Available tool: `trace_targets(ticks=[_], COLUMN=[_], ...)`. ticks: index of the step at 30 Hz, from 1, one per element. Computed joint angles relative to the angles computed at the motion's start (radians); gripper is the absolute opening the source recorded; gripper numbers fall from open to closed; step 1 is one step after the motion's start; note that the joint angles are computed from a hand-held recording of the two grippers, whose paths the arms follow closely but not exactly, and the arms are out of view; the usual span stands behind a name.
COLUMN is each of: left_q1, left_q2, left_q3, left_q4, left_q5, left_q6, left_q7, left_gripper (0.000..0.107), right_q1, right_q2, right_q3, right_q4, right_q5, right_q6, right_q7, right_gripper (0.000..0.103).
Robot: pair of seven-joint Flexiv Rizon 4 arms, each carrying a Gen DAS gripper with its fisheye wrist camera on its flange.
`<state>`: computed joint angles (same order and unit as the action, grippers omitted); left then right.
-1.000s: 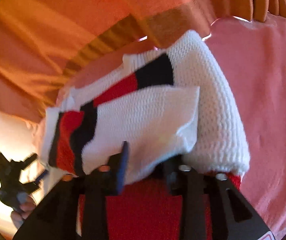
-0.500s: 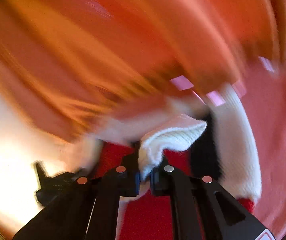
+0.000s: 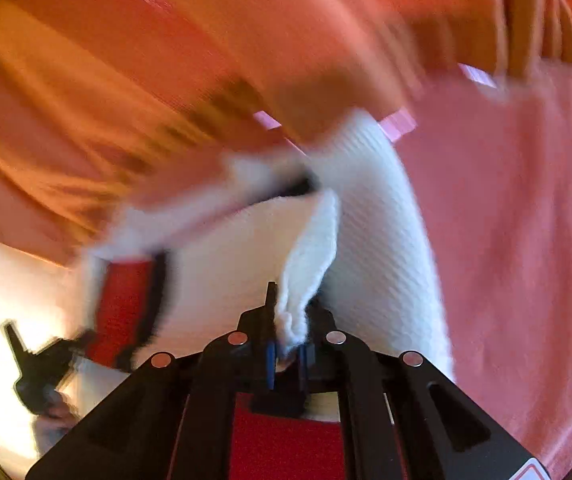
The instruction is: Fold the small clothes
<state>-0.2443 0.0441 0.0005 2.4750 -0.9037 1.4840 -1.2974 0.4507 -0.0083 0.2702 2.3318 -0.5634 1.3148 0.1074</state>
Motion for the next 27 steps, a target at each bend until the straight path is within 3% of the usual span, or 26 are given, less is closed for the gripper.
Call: trace_targets(ticks=[2, 3, 4, 5, 6, 7, 9, 11, 12, 14, 15, 18, 20, 23, 24, 25, 26, 27], left_q1=[0.018, 0.025, 0.024, 0.022, 0.018, 0.014, 0.009, 0.008, 0.009, 0.007, 0.003, 0.000, 0.006, 0.018, 0.021, 0.025, 0.027, 0.029], left_q2=[0.002, 0.001, 0.002, 0.003, 0.005, 0.006, 0.009, 0.009, 0.011, 0.014, 0.016, 0.016, 0.016, 0.023, 0.024, 0.024, 0.024, 0.024], left_q3=[0.001, 0.002, 0.003, 0.005, 0.006, 0.007, 0.009, 0.007, 0.006, 0.007, 0.008, 0.010, 0.011, 0.016, 0.017, 0.018, 0.019, 0.020], left_q4=[0.000, -0.001, 0.001, 0.002, 0.003, 0.002, 0.000, 0.001, 0.002, 0.005, 0.006, 0.004, 0.001, -0.003, -0.005, -0.007, -0.009, -0.010], left_q5=[0.085, 0.117, 0.119, 0.112, 0.095, 0.076, 0.040, 0.030, 0.032, 0.025, 0.010, -0.016, -0.011, 0.009, 0.013, 0.018, 0.016, 0.016], left_q6=[-0.004, -0.004, -0.004, -0.006, -0.009, -0.014, -0.030, -0.034, -0.035, -0.038, -0.040, -0.052, -0.067, -0.095, -0.105, -0.112, -0.121, -0.127], left_q7=[-0.048, -0.065, -0.066, -0.062, -0.053, -0.044, -0.039, -0.045, -0.048, -0.040, -0.029, -0.005, 0.002, 0.005, 0.009, 0.011, 0.020, 0.025], left_gripper=[0.017, 0.017, 0.017, 0.017, 0.017, 0.017, 0.017, 0.017, 0.017, 0.017, 0.017, 0.017, 0.017, 0.017, 0.017, 0.017, 0.017, 0.017], right_q1=[0.017, 0.007, 0.009, 0.028, 0.020, 0.033, -0.024, -0.040, -0.014, 0.071, 0.130, 0.206, 0.200, 0.251, 0.263, 0.274, 0.286, 0.282], right_q2=[0.015, 0.034, 0.061, 0.094, 0.108, 0.115, 0.098, -0.012, -0.071, -0.206, -0.276, -0.461, -0.587, -0.699, -0.730, -0.763, -0.792, -0.792], right_q3=[-0.018, 0.004, 0.023, 0.036, 0.069, 0.075, 0.128, 0.142, 0.121, 0.074, 0.037, 0.019, 0.060, 0.028, 0.017, 0.010, -0.008, -0.001], right_q4=[0.019, 0.009, -0.023, -0.058, -0.096, -0.120, -0.173, -0.276, -0.324, -0.461, -0.543, -0.787, -0.943, -1.109, -1.159, -1.207, -1.254, -1.269], right_q5=[0.027, 0.045, 0.054, 0.040, -0.006, -0.070, -0.166, -0.182, -0.146, -0.029, 0.034, 0.183, 0.163, 0.182, 0.192, 0.206, 0.239, 0.242], right_q6=[0.021, -0.030, -0.147, -0.310, -0.432, -0.489, -0.455, -0.307, -0.232, -0.163, -0.164, -0.253, -0.301, -0.384, -0.414, -0.437, -0.466, -0.489], right_q7=[-0.007, -0.014, -0.016, 0.004, 0.028, 0.048, 0.044, -0.065, -0.150, -0.313, -0.452, -0.682, -0.709, -0.772, -0.793, -0.812, -0.845, -0.846], right_gripper=[0.004, 0.007, 0.018, 0.023, 0.024, 0.024, 0.026, 0.035, 0.042, 0.042, 0.043, 0.043, 0.043, 0.053, 0.052, 0.025, 0.010, 0.011])
